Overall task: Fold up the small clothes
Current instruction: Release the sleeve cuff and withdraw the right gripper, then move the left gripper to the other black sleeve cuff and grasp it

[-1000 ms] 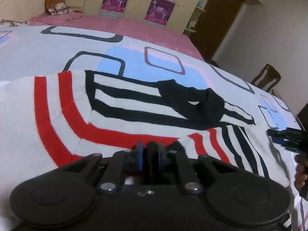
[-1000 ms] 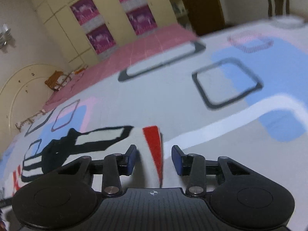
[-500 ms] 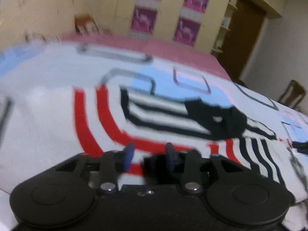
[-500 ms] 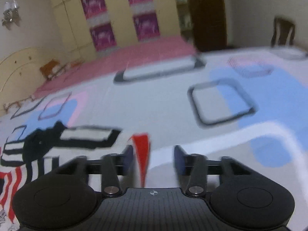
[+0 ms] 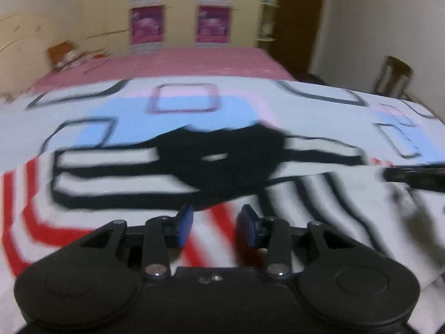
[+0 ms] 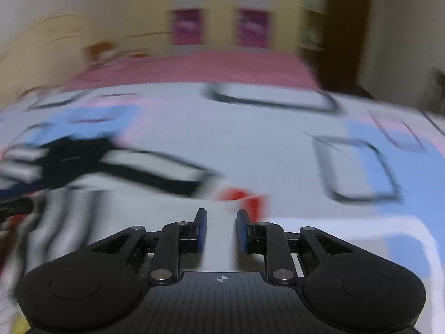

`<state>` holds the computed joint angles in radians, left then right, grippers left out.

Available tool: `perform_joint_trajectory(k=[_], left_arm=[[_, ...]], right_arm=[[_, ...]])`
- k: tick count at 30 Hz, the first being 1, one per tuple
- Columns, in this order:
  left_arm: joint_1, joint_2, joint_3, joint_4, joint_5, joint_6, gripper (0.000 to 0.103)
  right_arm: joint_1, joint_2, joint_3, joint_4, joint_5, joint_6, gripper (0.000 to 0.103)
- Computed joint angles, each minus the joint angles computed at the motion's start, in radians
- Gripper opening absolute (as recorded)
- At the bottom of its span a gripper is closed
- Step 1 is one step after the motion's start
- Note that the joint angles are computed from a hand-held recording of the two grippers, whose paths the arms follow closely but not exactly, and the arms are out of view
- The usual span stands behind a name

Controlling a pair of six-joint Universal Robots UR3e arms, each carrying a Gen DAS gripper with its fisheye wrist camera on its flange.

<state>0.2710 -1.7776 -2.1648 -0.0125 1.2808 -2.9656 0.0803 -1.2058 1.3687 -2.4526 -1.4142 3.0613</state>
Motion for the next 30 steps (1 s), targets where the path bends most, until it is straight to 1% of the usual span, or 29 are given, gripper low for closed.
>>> perform_joint_trajectory(k=[1, 2, 4, 5, 7, 9, 10, 12, 13, 14, 15, 16, 17, 18, 19, 21, 22, 24, 26, 27, 30], left_arm=[[0.029, 0.003, -0.004, -0.007, -0.044, 0.004, 0.040], [0.038, 0.008, 0.000, -0.023, -0.055, 0.018, 0.039], [0.010, 0.014, 0.026, -0.055, -0.020, 0.031, 0.038], [0.008, 0.034, 0.029, -0.076, -0.027, 0.024, 0.038], [0.024, 0.098, -0.013, -0.070, -0.087, 0.018, 0.040], [0.013, 0.150, -0.038, -0.091, -0.126, 0.024, 0.049], [-0.010, 0.145, -0.039, -0.087, -0.134, 0.030, 0.052], [-0.071, 0.112, -0.027, -0.074, -0.109, 0.047, 0.063], [-0.098, 0.097, -0.024, -0.071, -0.084, 0.063, 0.063], [-0.111, 0.090, -0.029, -0.070, -0.056, 0.079, 0.063], [-0.112, 0.085, -0.039, -0.066, -0.008, 0.090, 0.059], [-0.086, 0.090, -0.063, -0.052, 0.011, 0.096, 0.060], [-0.022, 0.116, -0.108, -0.041, -0.028, 0.107, 0.060], [0.037, 0.150, -0.140, -0.053, -0.049, 0.125, 0.060], [0.073, 0.176, -0.153, -0.075, -0.061, 0.152, 0.060], [0.107, 0.237, -0.151, -0.162, -0.090, 0.172, 0.058], [0.111, 0.268, -0.163, -0.167, -0.099, 0.166, 0.058], [0.123, 0.338, -0.196, -0.192, -0.152, 0.175, 0.059], [0.110, 0.363, -0.220, -0.203, -0.183, 0.186, 0.059], [0.094, 0.367, -0.231, -0.200, -0.181, 0.195, 0.059], [0.058, 0.316, -0.254, -0.140, -0.123, 0.225, 0.059]], right_arm=[[-0.029, 0.006, -0.004, 0.018, 0.036, -0.007, 0.023], [-0.042, 0.007, -0.008, 0.029, 0.060, -0.025, 0.023], [-0.027, 0.016, -0.034, 0.050, 0.038, -0.053, 0.023], [-0.017, 0.016, -0.046, 0.059, 0.022, -0.044, 0.023], [-0.003, -0.036, -0.004, 0.033, 0.023, -0.020, 0.023], [0.014, -0.091, 0.038, 0.036, 0.058, -0.011, 0.023], [0.027, -0.119, 0.070, 0.034, 0.063, -0.024, 0.023], [0.070, -0.135, 0.107, 0.033, 0.072, -0.044, 0.023], [0.095, -0.132, 0.117, 0.032, 0.047, -0.058, 0.023], [0.118, -0.131, 0.141, 0.000, -0.005, -0.068, 0.023], [0.122, -0.138, 0.170, -0.028, -0.046, -0.061, 0.023], [0.100, -0.158, 0.197, -0.037, -0.040, -0.039, 0.023], [0.084, -0.173, 0.210, -0.033, -0.053, -0.012, 0.023], [0.093, -0.174, 0.202, -0.014, -0.112, -0.006, 0.023], [0.097, -0.181, 0.201, 0.000, -0.138, -0.024, 0.023], [0.100, -0.203, 0.191, 0.040, -0.128, -0.016, 0.023], [0.108, -0.225, 0.199, 0.033, -0.115, -0.001, 0.023], [0.134, -0.267, 0.220, 0.021, -0.092, 0.036, 0.023], [0.177, -0.287, 0.218, 0.050, -0.069, 0.062, 0.023], [0.203, -0.294, 0.222, 0.059, -0.068, 0.068, 0.023], [0.281, -0.269, 0.212, 0.114, -0.097, 0.082, 0.023]])
